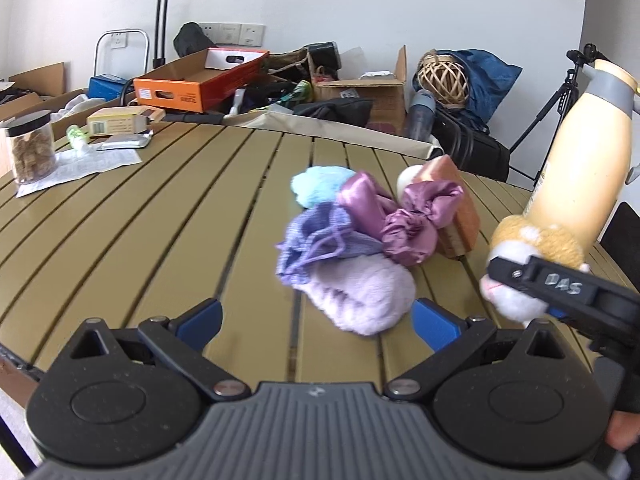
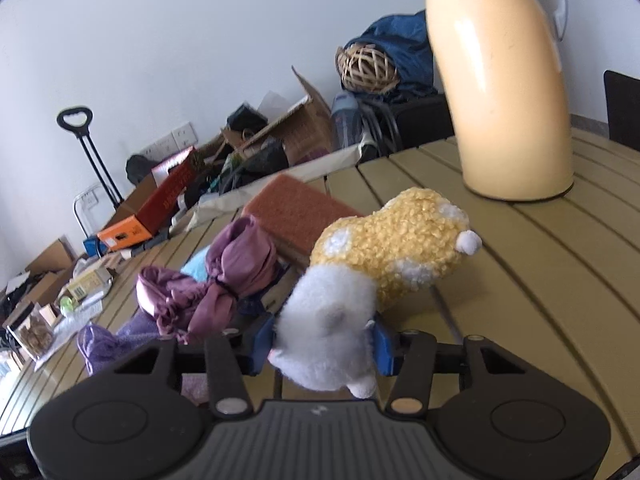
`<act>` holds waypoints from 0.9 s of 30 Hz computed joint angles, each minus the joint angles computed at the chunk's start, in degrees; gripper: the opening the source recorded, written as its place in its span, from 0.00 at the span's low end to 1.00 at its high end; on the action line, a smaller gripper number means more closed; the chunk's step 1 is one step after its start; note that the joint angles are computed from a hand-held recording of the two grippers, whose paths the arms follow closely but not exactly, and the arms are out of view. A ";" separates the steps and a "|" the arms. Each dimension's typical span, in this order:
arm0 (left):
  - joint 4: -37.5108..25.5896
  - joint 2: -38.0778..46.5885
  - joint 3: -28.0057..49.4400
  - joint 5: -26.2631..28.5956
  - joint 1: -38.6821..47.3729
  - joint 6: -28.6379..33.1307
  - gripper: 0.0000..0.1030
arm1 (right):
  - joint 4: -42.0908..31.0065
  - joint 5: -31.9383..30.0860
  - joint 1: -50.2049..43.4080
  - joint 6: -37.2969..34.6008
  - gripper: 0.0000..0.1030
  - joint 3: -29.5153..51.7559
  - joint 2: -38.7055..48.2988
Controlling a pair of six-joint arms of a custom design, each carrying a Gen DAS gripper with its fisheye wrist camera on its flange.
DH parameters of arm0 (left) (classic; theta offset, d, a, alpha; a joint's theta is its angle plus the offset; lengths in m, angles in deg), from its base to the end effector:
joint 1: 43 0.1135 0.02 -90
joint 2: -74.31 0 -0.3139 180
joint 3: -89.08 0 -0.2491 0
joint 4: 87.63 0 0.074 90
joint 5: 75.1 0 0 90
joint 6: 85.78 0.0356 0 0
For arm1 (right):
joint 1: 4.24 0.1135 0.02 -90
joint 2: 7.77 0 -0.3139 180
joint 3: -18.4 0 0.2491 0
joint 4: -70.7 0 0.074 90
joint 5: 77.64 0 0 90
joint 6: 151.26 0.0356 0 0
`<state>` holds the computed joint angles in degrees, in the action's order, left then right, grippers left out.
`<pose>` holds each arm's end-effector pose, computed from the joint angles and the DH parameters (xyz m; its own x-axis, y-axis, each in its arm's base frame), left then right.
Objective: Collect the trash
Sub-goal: 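Close the right tool on the yellow-and-white plush and lift it, then close the left tool on the lavender fuzzy sock while the right tool holds the plush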
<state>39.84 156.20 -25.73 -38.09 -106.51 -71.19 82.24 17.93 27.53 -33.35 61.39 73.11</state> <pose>0.1361 -0.2094 0.2635 -0.5042 -0.2943 -0.8119 -0.2997 0.9413 -0.1551 0.2270 0.1365 0.2219 -0.5441 0.2110 -0.8120 -0.2211 0.8976 0.3814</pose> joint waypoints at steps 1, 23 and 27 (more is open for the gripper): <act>0.73 0.83 0.42 0.21 0.40 0.53 1.00 | 0.51 -0.31 -0.73 -0.26 0.48 -0.66 -0.92; -2.24 19.07 14.37 0.25 5.61 -3.35 0.80 | 1.81 -6.71 -14.34 -3.92 0.48 -6.27 -8.60; -3.62 19.62 15.05 -0.43 6.07 -4.35 0.76 | 2.09 -6.15 -14.40 -4.46 0.48 -6.66 -9.07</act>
